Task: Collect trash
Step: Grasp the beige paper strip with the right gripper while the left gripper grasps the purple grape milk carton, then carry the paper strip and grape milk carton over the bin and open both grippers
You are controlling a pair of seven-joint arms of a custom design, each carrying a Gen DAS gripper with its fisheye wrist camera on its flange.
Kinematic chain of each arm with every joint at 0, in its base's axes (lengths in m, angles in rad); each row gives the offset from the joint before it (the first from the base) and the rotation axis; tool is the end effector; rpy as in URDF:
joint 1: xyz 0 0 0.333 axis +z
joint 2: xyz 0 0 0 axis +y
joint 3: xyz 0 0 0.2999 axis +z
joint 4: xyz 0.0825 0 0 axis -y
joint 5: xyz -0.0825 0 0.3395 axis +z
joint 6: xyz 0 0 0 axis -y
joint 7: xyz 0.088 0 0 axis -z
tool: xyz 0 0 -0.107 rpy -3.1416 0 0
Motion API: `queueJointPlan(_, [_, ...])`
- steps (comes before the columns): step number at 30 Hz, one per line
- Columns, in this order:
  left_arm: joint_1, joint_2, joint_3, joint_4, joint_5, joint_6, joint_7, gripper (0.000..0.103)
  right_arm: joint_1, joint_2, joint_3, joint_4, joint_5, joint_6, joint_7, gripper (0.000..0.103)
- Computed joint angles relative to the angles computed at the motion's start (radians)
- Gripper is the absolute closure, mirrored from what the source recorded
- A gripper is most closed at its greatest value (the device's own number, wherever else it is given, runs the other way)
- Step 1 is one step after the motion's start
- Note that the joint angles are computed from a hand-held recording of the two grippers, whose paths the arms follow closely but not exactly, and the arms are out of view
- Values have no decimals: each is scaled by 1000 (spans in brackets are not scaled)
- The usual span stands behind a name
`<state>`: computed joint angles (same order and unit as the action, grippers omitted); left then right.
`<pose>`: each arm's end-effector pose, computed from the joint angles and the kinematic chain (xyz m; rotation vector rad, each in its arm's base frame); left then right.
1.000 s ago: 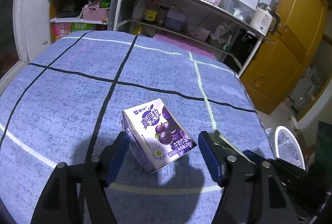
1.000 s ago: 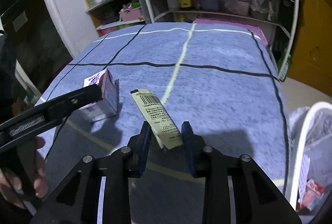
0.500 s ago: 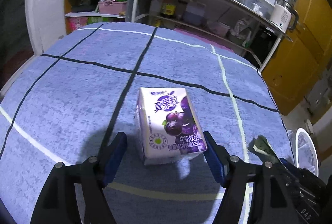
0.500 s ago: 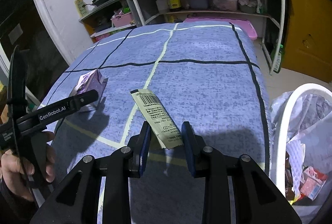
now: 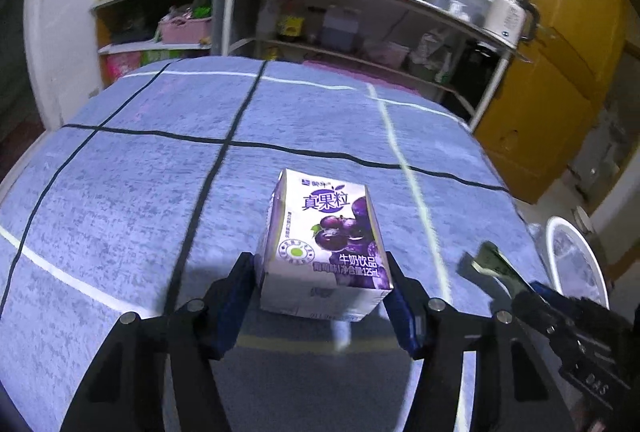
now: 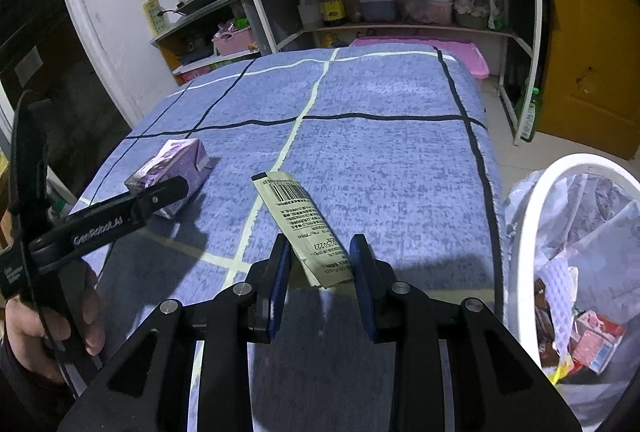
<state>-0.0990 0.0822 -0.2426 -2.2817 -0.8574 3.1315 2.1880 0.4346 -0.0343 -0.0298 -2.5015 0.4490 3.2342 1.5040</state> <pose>0.5124 -0.1105 0.4041 -1.7714 1.9496 -0.9612 0.4567 0.1496 0.3998 -1.7208 1.7072 -0.4132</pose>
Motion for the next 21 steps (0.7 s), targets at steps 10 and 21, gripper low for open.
queueJointPlan(10, [-114, -158, 27, -98, -332, -41, 332, 42, -271, -140, 224, -142, -323, 21, 312, 72])
queueJointPlan(21, [-248, -316, 71, -219, -422, -61, 414, 42, -277, -335, 217, -308, -436, 9, 453, 72])
